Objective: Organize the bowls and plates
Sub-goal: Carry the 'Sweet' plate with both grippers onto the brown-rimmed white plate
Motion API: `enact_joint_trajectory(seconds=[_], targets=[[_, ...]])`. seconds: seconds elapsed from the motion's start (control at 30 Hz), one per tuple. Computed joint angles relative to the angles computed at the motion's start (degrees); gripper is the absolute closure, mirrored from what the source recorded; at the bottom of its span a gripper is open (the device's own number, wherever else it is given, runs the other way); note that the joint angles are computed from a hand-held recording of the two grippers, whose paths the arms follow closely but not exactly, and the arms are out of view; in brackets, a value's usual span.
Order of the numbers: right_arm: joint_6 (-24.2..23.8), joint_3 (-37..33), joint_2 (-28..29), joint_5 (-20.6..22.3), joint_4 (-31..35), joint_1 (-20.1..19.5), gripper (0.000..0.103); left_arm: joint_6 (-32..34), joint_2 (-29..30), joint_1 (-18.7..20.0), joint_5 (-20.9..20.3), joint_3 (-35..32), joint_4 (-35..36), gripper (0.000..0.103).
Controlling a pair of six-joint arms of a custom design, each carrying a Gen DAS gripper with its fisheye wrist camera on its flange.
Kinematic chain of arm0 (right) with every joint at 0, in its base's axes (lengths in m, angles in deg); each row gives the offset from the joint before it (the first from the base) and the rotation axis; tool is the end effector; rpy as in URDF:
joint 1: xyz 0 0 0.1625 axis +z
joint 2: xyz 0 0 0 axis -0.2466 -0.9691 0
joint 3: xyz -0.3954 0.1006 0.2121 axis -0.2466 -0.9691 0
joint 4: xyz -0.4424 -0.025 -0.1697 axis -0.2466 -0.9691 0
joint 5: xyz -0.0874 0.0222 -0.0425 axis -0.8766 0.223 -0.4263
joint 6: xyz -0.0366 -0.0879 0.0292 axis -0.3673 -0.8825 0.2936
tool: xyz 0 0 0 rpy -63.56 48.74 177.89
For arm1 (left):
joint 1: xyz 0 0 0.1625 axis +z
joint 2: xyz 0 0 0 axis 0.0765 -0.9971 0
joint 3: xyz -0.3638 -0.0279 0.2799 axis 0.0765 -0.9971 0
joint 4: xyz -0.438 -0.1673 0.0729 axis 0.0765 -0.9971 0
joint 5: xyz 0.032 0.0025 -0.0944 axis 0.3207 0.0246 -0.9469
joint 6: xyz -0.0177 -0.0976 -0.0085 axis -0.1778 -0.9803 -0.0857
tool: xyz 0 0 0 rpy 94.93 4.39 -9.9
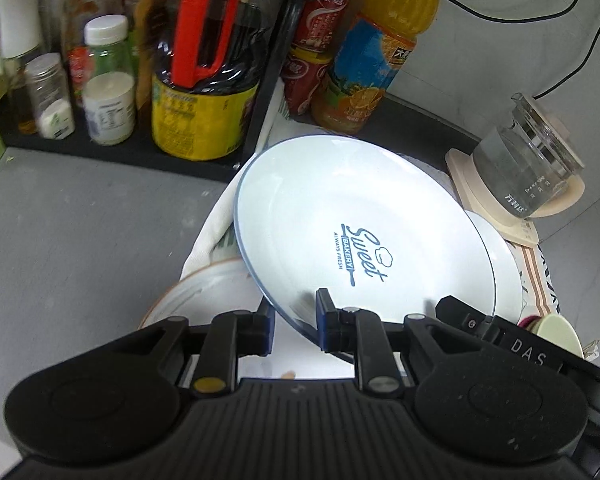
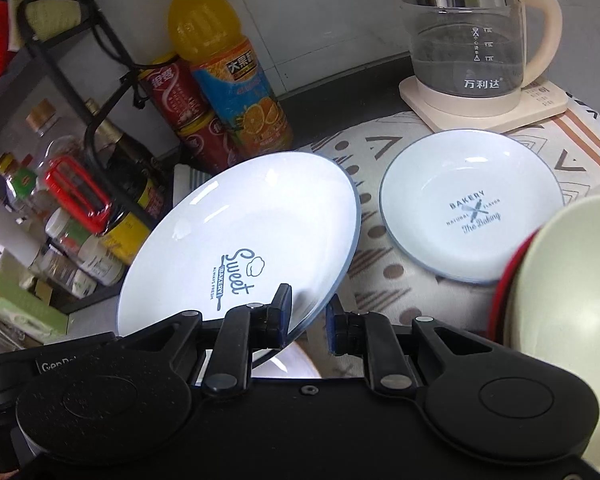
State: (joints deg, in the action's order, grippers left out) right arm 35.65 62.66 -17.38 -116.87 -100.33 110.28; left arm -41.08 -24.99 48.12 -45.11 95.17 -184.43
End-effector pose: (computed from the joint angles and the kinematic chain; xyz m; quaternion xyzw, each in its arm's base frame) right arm 0.1857 -0.6223 0.0311 0.2729 -0.9247 0.2383 0.1166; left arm -0.1527 -0.5601 0.1326 -0.2186 0.8358 -0.4140 0.2870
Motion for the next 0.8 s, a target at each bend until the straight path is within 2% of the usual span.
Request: enact_joint_trajectory(seconds=[0.5,0.8], targets=[[-4.9,7.3,-4.9,2.4,-0.3,-1.9,0.086,-21.2,-2.8,-6.5,1.9,5.0,14.3,0.084],[-7.2,11.3,-7.3,3.0,-1.6,-3.1,0.086,-27.7,-2.6,-9.1,1.1,6.6,17.6,0.084]])
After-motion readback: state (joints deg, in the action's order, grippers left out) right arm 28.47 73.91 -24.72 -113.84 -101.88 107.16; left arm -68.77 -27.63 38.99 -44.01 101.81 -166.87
